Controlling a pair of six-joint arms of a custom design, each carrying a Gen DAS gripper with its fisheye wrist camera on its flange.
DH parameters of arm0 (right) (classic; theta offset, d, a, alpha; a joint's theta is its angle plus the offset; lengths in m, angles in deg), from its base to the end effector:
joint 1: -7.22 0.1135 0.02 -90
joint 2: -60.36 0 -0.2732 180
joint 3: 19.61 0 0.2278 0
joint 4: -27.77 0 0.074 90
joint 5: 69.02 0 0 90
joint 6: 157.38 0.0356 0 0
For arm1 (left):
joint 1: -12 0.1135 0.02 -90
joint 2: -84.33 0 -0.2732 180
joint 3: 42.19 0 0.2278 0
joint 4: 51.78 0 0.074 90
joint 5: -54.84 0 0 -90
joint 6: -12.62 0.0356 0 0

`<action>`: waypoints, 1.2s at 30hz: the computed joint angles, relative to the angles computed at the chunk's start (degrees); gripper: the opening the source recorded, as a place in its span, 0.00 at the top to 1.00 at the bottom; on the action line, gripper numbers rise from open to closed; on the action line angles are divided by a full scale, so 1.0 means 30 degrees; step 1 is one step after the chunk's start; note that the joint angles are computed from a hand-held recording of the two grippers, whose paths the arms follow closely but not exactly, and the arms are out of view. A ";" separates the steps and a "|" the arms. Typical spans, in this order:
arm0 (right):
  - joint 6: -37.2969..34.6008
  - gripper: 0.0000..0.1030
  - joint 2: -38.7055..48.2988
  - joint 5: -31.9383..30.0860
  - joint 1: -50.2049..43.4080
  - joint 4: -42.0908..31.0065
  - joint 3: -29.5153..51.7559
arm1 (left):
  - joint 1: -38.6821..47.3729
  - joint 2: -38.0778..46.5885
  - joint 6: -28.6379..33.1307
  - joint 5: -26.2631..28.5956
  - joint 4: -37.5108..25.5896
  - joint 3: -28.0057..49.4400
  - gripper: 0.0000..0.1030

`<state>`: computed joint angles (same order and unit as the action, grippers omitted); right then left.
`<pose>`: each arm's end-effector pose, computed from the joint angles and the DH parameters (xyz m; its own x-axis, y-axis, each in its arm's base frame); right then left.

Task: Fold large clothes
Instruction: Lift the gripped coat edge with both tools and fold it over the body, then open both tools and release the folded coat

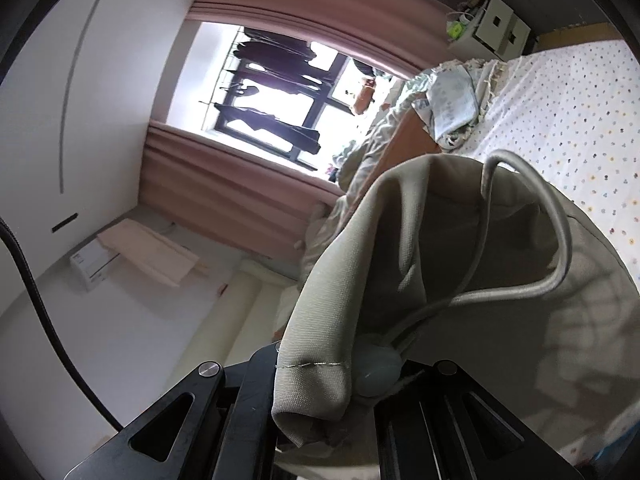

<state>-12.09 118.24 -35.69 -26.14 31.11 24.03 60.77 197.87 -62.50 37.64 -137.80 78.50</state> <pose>0.1729 -0.0782 0.2712 -0.4049 0.8073 -0.4293 -0.0883 0.4327 0.8972 0.2704 0.2569 0.3094 -0.6509 -0.6275 -0.4273 0.0686 0.5119 -0.8563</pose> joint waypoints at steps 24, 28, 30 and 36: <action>-0.3095 0.85 1.2859 0.6279 0.4066 0.0394 0.5169 | -0.6043 0.6750 -0.9156 -0.5459 0.9526 0.2279 0.75; -0.3068 0.33 1.3032 0.7865 0.4667 -0.1001 0.5743 | -0.5815 0.6294 -1.0116 -0.5099 1.1368 0.0586 0.25; -0.3280 0.33 1.2676 0.7612 0.4784 -0.0765 0.5375 | -0.5670 0.5751 -0.9971 -0.5334 1.1743 -0.0043 0.25; -0.4668 0.33 1.0439 0.8196 0.5260 -0.2354 0.4279 | -0.3922 0.4032 -0.8475 -0.5053 1.0861 -0.1962 0.25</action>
